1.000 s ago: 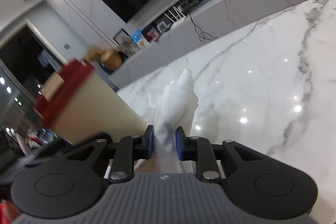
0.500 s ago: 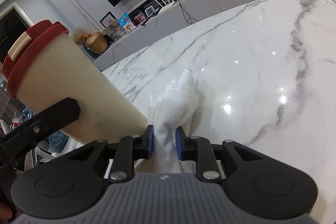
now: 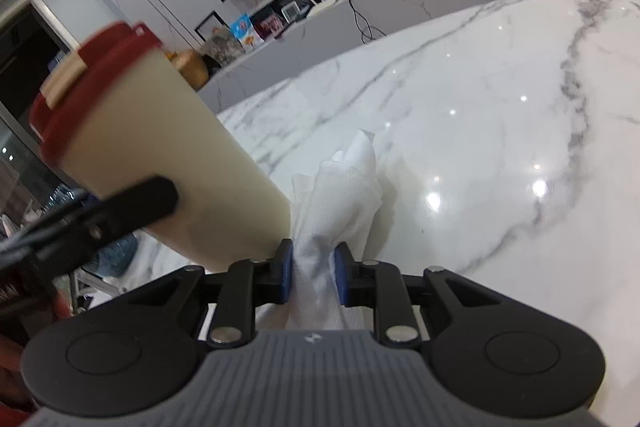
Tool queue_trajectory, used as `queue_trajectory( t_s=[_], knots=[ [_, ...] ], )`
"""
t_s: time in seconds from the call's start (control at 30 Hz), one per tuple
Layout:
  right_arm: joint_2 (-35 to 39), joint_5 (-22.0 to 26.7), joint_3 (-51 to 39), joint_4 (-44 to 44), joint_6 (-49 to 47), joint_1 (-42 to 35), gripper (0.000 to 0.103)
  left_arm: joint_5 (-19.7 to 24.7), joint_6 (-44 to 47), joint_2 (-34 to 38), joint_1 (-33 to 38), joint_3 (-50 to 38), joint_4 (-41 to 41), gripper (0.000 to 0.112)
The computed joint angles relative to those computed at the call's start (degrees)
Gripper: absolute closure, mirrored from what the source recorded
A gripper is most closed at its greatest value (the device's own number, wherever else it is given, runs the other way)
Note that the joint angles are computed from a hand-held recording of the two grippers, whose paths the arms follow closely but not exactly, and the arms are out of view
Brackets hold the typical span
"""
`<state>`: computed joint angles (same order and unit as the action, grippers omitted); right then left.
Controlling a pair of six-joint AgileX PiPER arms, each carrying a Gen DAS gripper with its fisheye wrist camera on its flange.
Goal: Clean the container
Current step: 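Rub the white cloth along the tumbler side below the red lid, right gripper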
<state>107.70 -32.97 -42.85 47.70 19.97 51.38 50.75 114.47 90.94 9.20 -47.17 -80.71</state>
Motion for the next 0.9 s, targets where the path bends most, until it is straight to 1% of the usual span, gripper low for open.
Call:
queue_trajectory(
  t_s=[0.1, 0.43, 0.53, 0.57, 0.63, 0.7, 0.73, 0.8, 0.9],
  knots=[
    [-1.41, -3.07, 1.38, -0.87, 1.56, 0.36, 0.079, 0.01, 0.01, 0.26, 0.04, -0.02, -0.30, 0.037],
    [-6.18, -18.68, 7.56, -4.96, 4.52, 2.63, 0.079, 0.20, 0.03, 0.93, 0.16, -0.50, -0.59, 0.037],
    [-6.78, -20.73, 7.99, -5.33, 4.92, 2.95, 0.079, 0.13, 0.37, 1.01, 0.17, -0.41, -0.85, 0.037],
    [-6.89, -21.05, 8.16, -5.36, 5.07, 3.01, 0.079, -0.51, 1.14, -0.76, -0.35, 1.99, -1.82, 0.037],
    [-6.79, -22.17, 8.63, -5.82, 6.31, 3.20, 0.079, -0.56, 1.20, -0.92, -0.34, 2.26, -1.99, 0.037],
    [-6.78, -21.66, 8.60, -5.73, 6.69, 3.13, 0.079, -0.47, 1.27, -0.86, -0.21, 2.29, -2.02, 0.037],
    [-6.85, -21.52, 8.51, -4.02, 5.76, 4.26, 0.079, -0.48, 1.40, -0.88, -0.17, 2.36, -2.09, 0.037],
    [-6.33, -19.70, 7.51, -3.60, 5.18, 3.72, 0.079, -0.19, -0.37, -0.08, -0.07, 0.30, -0.78, 0.037],
    [-4.93, -15.92, 5.48, -3.24, 4.32, 2.44, 0.079, 0.07, -0.36, 0.71, 0.20, -0.46, -0.73, 0.037]
  ],
)
